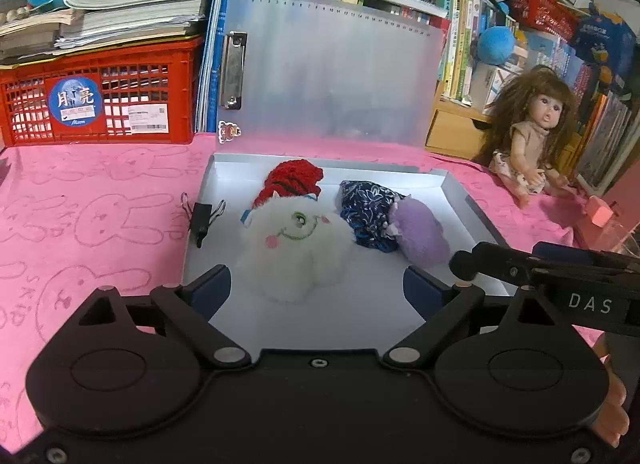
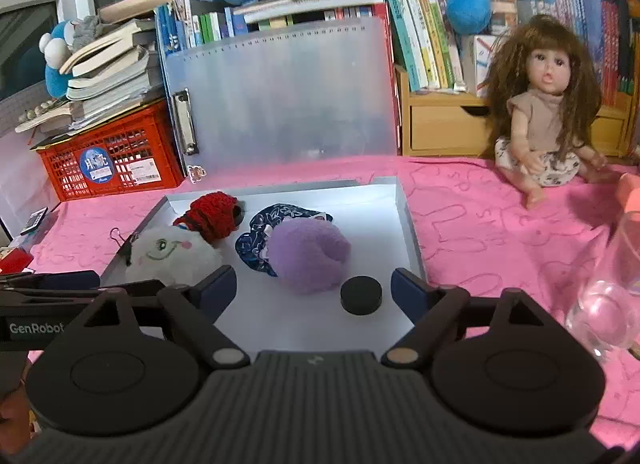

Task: Organize objects
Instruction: 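Withdraw both grippers from the box toward the gingham pouch and second puck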

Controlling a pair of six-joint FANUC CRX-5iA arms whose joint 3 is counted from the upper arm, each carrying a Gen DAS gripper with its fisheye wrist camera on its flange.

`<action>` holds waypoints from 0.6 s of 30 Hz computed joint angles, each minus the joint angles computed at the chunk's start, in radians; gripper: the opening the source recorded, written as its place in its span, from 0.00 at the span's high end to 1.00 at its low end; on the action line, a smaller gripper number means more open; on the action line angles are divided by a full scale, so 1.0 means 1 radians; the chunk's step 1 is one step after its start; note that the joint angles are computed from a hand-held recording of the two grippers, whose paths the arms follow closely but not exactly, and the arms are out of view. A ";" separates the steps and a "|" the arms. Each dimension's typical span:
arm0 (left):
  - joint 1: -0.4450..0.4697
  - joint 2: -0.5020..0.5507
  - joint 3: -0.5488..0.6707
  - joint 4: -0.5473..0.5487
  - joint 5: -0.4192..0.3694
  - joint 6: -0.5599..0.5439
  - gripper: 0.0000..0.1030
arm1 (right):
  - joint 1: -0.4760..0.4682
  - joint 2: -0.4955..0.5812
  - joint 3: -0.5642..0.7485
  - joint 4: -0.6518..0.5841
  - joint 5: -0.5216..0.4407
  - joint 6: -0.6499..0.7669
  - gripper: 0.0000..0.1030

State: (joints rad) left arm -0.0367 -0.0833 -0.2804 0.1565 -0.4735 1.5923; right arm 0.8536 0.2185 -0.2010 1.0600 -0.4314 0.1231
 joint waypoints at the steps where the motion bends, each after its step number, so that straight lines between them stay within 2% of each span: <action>1: 0.002 -0.012 -0.013 0.013 0.003 -0.011 0.09 | 0.000 -0.010 -0.015 0.027 0.001 -0.023 0.10; 8: 0.007 -0.101 -0.103 0.077 0.024 -0.075 0.07 | -0.006 -0.082 -0.115 0.181 0.027 -0.163 0.01; 15: 0.004 -0.199 -0.198 0.118 0.053 -0.134 0.06 | -0.007 -0.145 -0.205 0.367 0.021 -0.291 0.00; 18: -0.001 -0.241 -0.239 0.128 0.070 -0.162 0.06 | -0.002 -0.164 -0.233 0.410 0.011 -0.327 0.00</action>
State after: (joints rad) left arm -0.0377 -0.3244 -0.5190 0.2849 -0.4032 1.4306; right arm 0.8516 0.0545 -0.4344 1.4704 -0.4209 -0.2040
